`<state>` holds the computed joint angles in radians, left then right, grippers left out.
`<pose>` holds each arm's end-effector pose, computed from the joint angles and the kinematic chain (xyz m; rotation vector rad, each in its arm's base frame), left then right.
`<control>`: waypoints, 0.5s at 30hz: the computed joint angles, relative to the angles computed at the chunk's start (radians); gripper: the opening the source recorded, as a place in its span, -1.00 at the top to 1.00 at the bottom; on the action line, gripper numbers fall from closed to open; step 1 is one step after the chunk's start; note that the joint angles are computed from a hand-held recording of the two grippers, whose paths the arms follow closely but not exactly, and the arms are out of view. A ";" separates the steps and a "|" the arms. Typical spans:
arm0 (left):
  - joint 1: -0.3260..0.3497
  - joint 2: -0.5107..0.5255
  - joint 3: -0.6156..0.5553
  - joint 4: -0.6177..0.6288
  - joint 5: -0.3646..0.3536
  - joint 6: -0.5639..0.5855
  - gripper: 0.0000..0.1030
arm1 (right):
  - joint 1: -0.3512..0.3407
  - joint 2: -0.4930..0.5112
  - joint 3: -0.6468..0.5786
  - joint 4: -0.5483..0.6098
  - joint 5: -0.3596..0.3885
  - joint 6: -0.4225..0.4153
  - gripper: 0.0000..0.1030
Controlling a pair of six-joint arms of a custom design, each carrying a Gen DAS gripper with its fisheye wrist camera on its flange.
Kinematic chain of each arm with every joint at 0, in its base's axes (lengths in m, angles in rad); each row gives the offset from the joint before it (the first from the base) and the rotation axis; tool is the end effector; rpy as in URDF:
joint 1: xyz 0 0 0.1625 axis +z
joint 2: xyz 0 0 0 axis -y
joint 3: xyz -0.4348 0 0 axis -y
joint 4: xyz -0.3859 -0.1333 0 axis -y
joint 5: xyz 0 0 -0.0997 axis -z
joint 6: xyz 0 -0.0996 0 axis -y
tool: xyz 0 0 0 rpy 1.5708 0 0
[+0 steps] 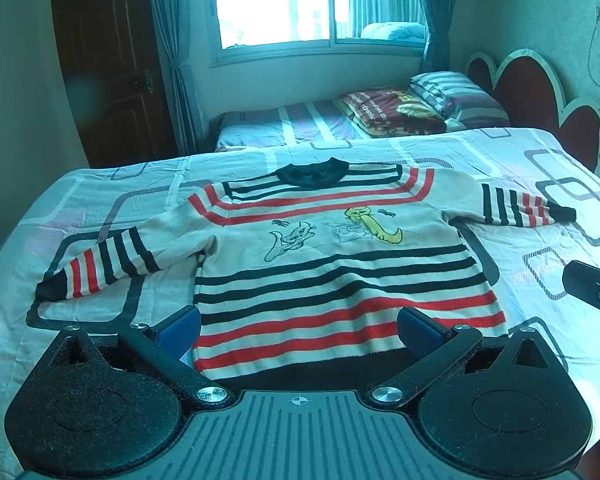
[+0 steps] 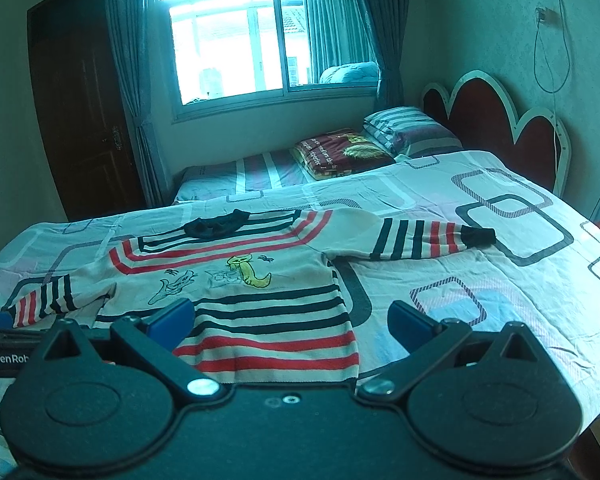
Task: Fold small clothes
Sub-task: 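Move both tools over the spread striped sweater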
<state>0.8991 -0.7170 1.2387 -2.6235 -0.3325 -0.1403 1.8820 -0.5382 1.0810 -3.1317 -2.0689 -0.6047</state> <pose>-0.2979 -0.7402 0.2784 0.1482 1.9916 -1.0416 0.3359 -0.7644 0.2250 0.7136 -2.1755 1.1672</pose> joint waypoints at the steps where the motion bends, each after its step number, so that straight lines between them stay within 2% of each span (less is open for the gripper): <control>1: 0.001 0.006 -0.011 0.003 0.000 0.001 -1.00 | -0.002 0.001 -0.007 0.007 0.004 0.003 -0.99; 15: 0.015 0.110 -0.180 0.024 0.011 0.038 -1.00 | -0.031 0.043 -0.153 0.125 0.041 0.024 -0.99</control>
<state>0.9142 -0.6068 1.0590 -2.5991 -0.3211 -0.1021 1.8515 -0.4949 0.9276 -3.0068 -2.0281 -0.5809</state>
